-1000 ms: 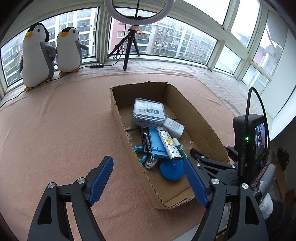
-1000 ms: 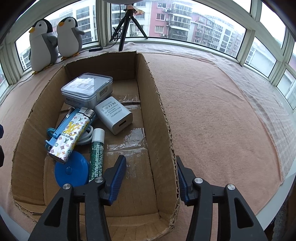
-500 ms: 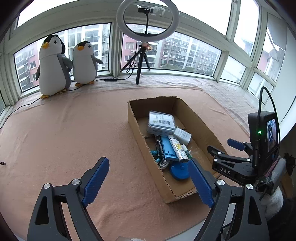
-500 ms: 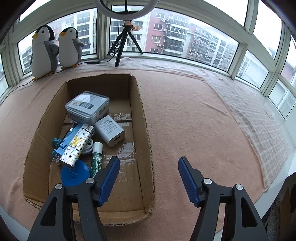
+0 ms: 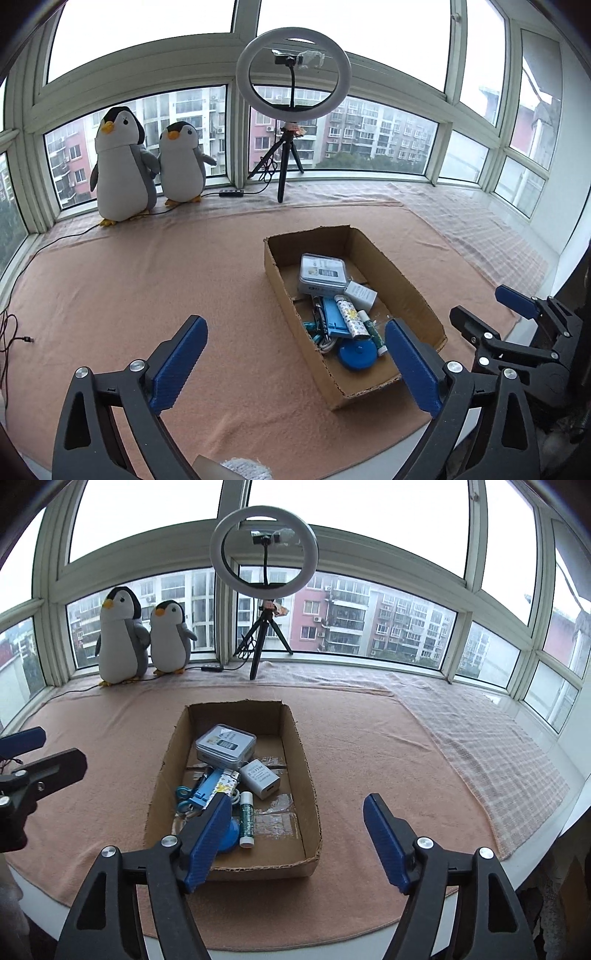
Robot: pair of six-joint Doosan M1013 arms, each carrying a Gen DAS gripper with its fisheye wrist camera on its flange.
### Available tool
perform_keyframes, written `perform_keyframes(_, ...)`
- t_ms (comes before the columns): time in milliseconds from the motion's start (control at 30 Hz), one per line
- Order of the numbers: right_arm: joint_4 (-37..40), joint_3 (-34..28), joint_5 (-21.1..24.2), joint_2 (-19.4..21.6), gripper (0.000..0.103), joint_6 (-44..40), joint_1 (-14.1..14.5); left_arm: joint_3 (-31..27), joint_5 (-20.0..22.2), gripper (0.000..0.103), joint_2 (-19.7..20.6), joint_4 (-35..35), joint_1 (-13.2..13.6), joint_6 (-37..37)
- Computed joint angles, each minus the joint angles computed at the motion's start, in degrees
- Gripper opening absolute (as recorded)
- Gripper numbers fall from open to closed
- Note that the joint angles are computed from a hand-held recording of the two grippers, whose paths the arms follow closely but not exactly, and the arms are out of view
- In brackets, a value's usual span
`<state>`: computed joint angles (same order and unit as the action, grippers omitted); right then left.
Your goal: Organize rigid objects
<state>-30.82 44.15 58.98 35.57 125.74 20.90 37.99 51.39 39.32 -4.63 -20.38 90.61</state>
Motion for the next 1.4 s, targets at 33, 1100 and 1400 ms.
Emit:
perform_keyframes(33, 0.1, 0.5, -0.6, -0.5, 0.072, 0.6, 0.1, 0.5, -0.5, 0.101, -0.3, -0.1, 0.0, 0.0)
perform_keyframes(1100, -1.9, 3.4, -2.7, -2.8, 0.072, 6.6, 0.7, 2.3, -1.4, 0.102, -1.5, 1.8, -0.5, -0.6)
perform_keyframes(1400, -1.8, 3.6, -2.6, -2.9, 0.072, 6.7, 0.7, 2.1, -0.9, 0.102, -1.3, 1.6, -0.6, -0.3)
